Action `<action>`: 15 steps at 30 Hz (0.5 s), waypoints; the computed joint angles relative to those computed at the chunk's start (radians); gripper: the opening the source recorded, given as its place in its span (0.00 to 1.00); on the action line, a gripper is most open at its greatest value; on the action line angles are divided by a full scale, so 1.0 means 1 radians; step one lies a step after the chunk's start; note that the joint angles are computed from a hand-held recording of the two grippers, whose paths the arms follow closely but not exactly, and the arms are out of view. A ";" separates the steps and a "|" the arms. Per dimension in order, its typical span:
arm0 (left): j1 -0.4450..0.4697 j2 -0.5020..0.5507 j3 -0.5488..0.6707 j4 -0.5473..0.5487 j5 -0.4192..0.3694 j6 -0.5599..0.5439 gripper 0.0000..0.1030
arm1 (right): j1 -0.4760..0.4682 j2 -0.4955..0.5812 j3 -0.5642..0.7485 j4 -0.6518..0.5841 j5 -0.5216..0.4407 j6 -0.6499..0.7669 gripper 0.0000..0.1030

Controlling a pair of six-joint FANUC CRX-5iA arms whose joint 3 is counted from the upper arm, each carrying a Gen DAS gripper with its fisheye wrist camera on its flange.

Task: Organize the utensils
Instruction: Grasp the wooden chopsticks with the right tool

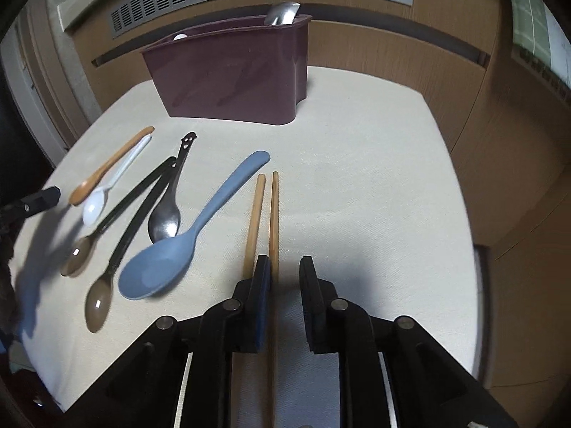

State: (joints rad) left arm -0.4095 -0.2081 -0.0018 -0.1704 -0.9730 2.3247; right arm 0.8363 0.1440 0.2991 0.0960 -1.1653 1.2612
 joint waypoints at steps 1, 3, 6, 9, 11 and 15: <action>0.000 0.001 -0.001 0.003 0.001 0.000 0.57 | 0.001 0.000 0.000 0.002 -0.003 0.004 0.15; 0.002 0.004 -0.004 0.014 0.004 -0.005 0.57 | -0.002 0.001 0.006 -0.015 -0.007 0.022 0.15; -0.005 0.015 0.006 0.009 -0.005 0.001 0.58 | 0.009 0.017 0.014 0.006 -0.014 0.024 0.15; -0.018 0.027 0.021 -0.005 -0.024 -0.012 0.62 | 0.012 0.045 0.040 0.025 -0.015 0.022 0.08; -0.030 0.027 0.024 -0.012 -0.027 -0.028 0.62 | 0.007 0.061 0.064 0.023 -0.024 0.000 0.04; -0.056 0.019 0.021 -0.044 -0.024 -0.030 0.62 | -0.004 0.023 0.035 0.012 0.048 -0.071 0.04</action>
